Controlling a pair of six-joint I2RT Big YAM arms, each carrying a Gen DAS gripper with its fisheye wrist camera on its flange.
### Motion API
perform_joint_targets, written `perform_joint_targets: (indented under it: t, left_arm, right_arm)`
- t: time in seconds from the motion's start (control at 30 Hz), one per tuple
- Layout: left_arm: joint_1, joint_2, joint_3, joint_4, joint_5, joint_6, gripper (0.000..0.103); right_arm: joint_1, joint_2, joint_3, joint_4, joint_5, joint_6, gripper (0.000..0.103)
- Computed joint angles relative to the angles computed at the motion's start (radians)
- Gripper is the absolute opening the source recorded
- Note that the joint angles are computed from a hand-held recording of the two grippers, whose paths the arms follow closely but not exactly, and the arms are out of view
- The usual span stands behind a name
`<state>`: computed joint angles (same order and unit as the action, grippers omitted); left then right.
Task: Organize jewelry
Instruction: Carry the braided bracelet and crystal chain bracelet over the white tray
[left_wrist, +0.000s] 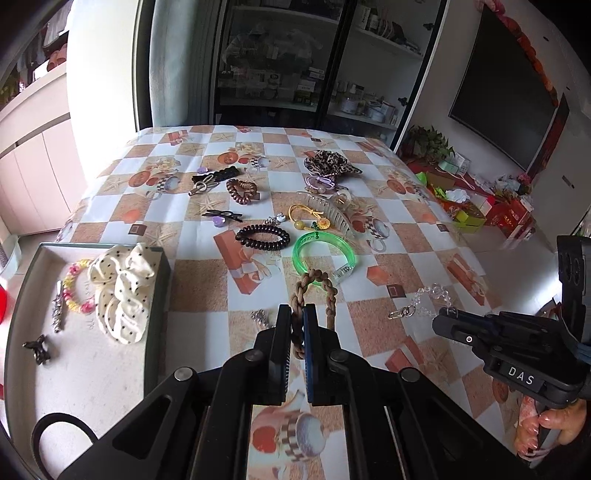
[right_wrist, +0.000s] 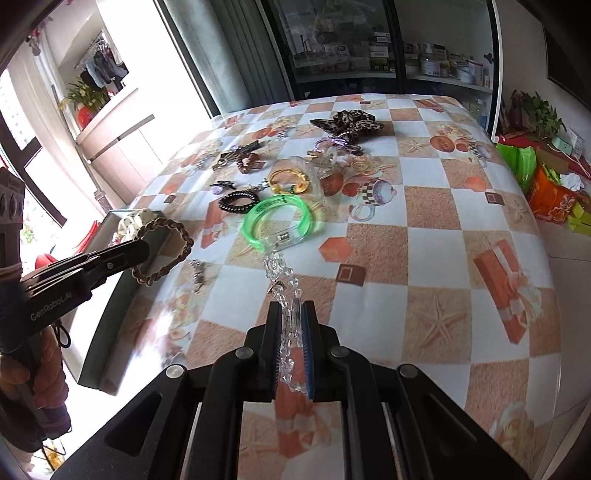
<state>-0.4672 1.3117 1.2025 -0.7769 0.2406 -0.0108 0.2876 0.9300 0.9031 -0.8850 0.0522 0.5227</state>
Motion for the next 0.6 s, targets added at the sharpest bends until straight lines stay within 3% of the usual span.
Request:
perform_joint_targets:
  t: [0.27,0.6]
  left_arm:
    - [0.084,-0.111,-0.078,0.001,0.034,0.02,0.008]
    - [0.286,-0.178,-0.141,-0.006,0.076,0.078,0.008]
  right_arm:
    - [0.087,0.019,0.048,-0.021,0.034,0.037,0.011]
    - [0.213,0.158,0.186,0.0,0.04,0.041,0.011]
